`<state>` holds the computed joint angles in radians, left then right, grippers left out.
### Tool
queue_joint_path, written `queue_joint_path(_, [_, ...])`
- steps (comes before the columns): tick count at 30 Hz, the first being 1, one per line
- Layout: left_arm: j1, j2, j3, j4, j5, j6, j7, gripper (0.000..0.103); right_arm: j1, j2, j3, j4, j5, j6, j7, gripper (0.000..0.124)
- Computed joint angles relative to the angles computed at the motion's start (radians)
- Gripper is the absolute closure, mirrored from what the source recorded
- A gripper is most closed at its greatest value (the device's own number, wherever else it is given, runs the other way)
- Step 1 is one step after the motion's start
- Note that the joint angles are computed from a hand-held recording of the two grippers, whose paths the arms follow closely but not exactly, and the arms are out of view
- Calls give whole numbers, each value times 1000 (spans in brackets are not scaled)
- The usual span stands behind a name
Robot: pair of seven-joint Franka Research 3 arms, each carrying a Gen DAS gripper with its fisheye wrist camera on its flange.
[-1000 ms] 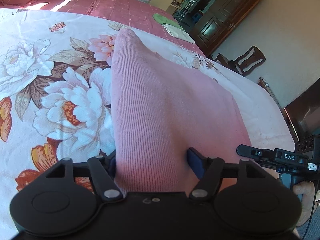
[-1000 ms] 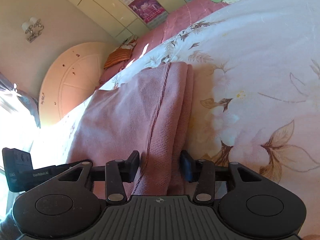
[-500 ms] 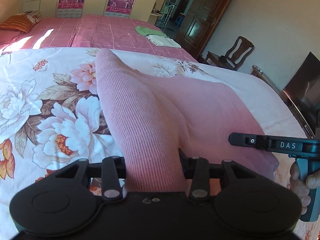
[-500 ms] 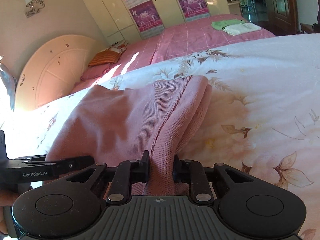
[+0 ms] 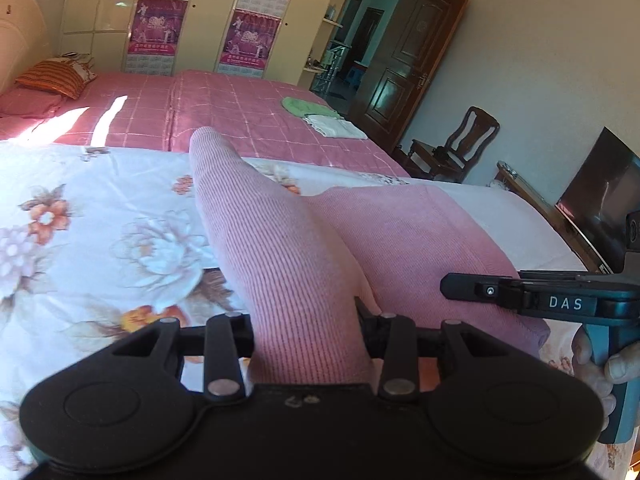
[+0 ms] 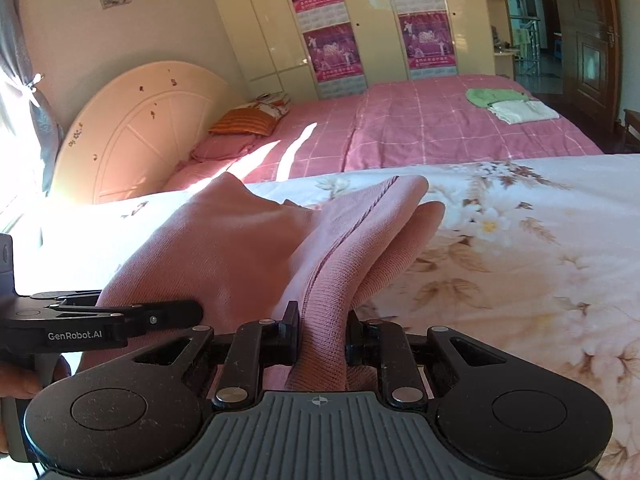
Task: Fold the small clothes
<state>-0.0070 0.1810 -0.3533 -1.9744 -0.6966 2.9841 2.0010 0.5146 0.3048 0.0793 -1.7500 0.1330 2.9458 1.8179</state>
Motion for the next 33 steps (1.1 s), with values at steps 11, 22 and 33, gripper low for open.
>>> queue_joint_path(11, [37,-244,178,-260,-312,-62,260,66,125,326,65,416,31,-90,-15,105])
queue_joint_path(22, [30,-204,305,-287,-649,-207,435,46,105,394,104,404,147,-97,9,104])
queue_joint_path(33, [38,-224,297,-265,-550,-65,412,40,144,334,14,379,47,-1,78,85])
